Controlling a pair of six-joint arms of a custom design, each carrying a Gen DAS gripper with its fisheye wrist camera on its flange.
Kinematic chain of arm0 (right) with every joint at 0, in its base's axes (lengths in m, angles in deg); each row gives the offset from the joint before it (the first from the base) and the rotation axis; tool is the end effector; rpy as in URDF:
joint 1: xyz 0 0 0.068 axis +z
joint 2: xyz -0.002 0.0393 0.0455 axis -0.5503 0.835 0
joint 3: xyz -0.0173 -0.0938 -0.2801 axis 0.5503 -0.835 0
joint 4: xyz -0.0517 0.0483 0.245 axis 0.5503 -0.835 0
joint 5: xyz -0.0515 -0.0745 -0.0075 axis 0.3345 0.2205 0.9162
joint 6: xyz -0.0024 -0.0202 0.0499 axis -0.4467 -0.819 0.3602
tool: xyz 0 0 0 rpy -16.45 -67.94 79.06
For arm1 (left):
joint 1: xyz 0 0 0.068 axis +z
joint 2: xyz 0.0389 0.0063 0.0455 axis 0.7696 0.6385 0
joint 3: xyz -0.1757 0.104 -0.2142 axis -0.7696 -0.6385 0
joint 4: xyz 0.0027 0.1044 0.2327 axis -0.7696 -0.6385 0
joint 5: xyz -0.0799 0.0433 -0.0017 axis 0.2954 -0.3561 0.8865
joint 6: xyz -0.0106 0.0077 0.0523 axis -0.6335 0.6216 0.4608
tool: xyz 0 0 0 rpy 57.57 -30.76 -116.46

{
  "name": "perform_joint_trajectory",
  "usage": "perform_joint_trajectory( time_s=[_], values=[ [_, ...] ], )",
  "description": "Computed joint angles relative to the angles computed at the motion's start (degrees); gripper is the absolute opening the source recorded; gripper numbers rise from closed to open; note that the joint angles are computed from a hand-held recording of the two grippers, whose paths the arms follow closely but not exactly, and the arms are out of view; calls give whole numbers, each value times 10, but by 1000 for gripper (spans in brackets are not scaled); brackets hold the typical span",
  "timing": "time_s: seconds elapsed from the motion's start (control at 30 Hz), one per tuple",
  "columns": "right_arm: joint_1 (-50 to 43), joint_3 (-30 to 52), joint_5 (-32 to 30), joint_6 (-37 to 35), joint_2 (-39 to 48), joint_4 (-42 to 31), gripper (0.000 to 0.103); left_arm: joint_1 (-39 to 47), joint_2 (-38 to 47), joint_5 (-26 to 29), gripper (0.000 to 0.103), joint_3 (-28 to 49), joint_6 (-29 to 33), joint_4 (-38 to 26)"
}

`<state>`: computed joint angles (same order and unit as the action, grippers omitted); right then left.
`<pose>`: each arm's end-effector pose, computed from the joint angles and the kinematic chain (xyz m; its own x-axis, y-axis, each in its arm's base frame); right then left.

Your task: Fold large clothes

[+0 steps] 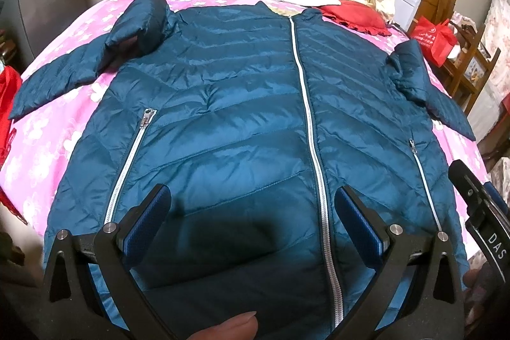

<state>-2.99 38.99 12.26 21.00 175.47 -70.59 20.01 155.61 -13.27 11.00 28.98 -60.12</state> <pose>0.2777 0.1374 0.1529 -0.5599 0.2371 -0.7939 0.3680 0.9296 0.0181 0.3240 -0.1836 0.1574 -0.7952 0.0145 -0.6061 0.1231 0.9828 -0.1380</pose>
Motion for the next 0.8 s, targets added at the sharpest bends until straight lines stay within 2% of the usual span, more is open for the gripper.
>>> perform_joint_trajectory(
  time_s=[0.13, 0.23, 0.3, 0.37, 0.47, 0.53, 0.6, 0.63, 0.67, 0.7, 0.77, 0.8],
  values=[
    [-3, 17, -15, -14, 6, -14, 103, 4, -2, 2, 103, -1, -4, -5],
    [-22, 14, -43, -40, -31, 19, 103, 6, -7, -18, 103, 17, 0, -33],
    [-39, 27, -51, -61, -46, 40, 103, 19, -10, -3, 103, 51, 24, -61],
    [-60, 51, -69, -103, -28, 81, 103, 34, 0, -11, 103, 93, 45, -70],
    [-93, 132, -97, -130, 51, 54, 103, 60, 58, -18, 103, 191, 61, -118],
    [-105, 156, -101, -137, 100, 62, 103, 74, 105, -22, 103, 254, 74, -150],
    [-112, 143, -97, -143, 143, 117, 103, 88, 167, -18, 103, 320, 99, -173],
    [-116, 143, -98, -136, 158, 116, 103, 95, 196, -13, 103, 349, 103, -187],
    [-129, 170, -117, -104, 169, 54, 103, 103, 225, -3, 103, 374, 109, -196],
    [-137, 168, -134, -86, 164, 48, 103, 110, 251, 5, 103, 398, 108, -208],
    [-144, 139, -142, -69, 156, 83, 103, 119, 298, 14, 103, 440, 98, -231],
    [-145, 146, -141, -65, 163, 65, 103, 121, 303, 17, 103, 434, 94, -217]
  ],
)
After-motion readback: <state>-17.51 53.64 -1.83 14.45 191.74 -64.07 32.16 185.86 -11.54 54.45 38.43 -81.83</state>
